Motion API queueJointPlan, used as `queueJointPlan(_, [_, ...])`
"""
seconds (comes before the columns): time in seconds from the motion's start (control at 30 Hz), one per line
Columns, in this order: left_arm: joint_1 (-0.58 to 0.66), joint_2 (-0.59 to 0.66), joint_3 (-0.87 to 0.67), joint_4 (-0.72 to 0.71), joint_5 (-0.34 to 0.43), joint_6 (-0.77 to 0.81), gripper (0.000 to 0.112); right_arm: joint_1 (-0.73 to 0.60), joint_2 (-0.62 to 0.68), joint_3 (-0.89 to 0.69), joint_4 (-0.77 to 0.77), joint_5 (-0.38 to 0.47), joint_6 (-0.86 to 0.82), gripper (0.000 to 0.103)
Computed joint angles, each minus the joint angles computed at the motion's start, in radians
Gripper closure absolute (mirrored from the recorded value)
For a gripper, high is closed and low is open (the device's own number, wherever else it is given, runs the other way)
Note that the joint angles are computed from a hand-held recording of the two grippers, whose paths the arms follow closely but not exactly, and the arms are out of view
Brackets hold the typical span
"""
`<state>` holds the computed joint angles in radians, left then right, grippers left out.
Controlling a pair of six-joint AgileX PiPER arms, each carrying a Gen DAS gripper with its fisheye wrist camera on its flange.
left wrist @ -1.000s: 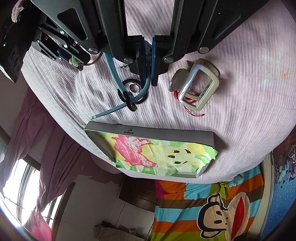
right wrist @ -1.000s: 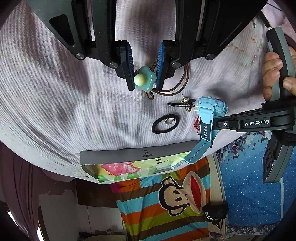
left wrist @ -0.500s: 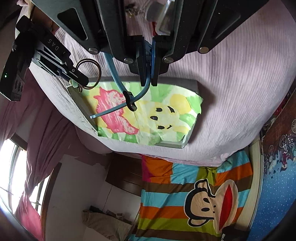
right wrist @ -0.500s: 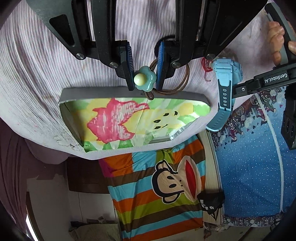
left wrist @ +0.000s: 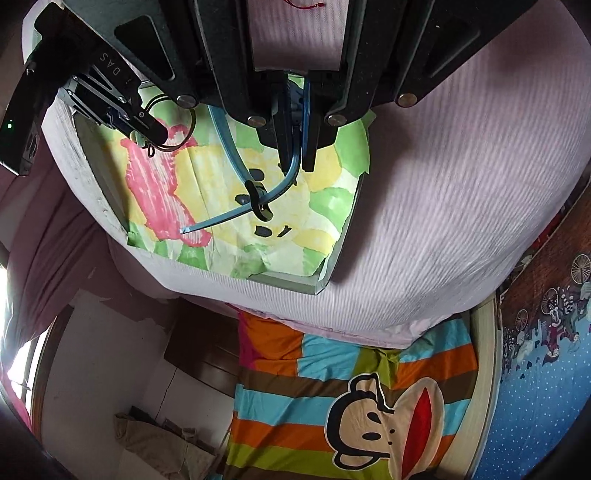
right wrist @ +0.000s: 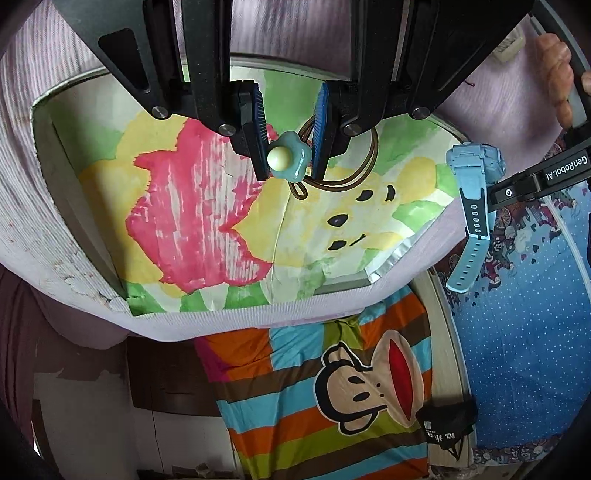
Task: Organize jewelry
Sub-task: 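Lower the smartwatch into the tray with the left tool while the right tool releases the hair tie there, then withdraw both open tools from the tray back toward the remaining jewelry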
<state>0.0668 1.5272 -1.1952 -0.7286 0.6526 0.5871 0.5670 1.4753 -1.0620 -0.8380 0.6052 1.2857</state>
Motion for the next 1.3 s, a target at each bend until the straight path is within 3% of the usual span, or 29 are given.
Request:
queueJointPlan(0.2, [-0.038, 0.018, 0.0, 0.11, -0.003, -0.085, 0.105, -0.008, 0.027, -0.004, 0.022, -0.013, -0.025, 0.082])
queueJointPlan(0.37, [-0.031, 0.015, -0.001, 0.113, 0.012, -0.084, 0.102, -0.013, 0.033, -0.011, 0.047, -0.01, -0.068, 0.081])
queueJointPlan(0.5, [-0.015, -0.014, 0.032, 0.072, 0.006, -0.035, 0.089, 0.0, 0.015, 0.006, 0.026, -0.01, -0.05, 0.073])
queueJointPlan(0.57, [0.002, -0.04, 0.059, 0.025, 0.002, 0.007, 0.075, 0.011, -0.004, 0.027, -0.009, -0.01, -0.01, 0.062])
queueJointPlan(0.63, [0.029, -0.077, 0.101, -0.057, -0.005, 0.084, 0.058, 0.033, -0.028, 0.054, -0.063, 0.003, 0.048, 0.059])
queueJointPlan(0.77, [0.076, -0.158, 0.182, -0.179, -0.009, 0.223, 0.046, 0.101, -0.113, 0.147, -0.23, 0.034, 0.239, 0.047])
queueJointPlan(0.83, [0.101, -0.208, 0.231, -0.231, -0.017, 0.279, 0.03, 0.155, -0.161, 0.203, -0.326, 0.082, 0.364, 0.028])
queueJointPlan(0.87, [0.121, -0.235, 0.261, -0.274, -0.016, 0.326, 0.027, 0.182, -0.187, 0.233, -0.372, 0.11, 0.431, 0.019])
queueJointPlan(0.97, [0.172, -0.31, 0.337, -0.368, 0.001, 0.445, 0.015, 0.262, -0.264, 0.315, -0.463, 0.184, 0.587, 0.006])
queueJointPlan(1.03, [0.201, -0.356, 0.382, -0.409, 0.004, 0.504, 0.009, 0.332, -0.297, 0.348, -0.49, 0.259, 0.646, 0.002])
queueJointPlan(1.3, [0.291, -0.501, 0.506, -0.482, 0.049, 0.668, 0.009, 0.626, -0.36, 0.415, -0.514, 0.534, 0.735, 0.001])
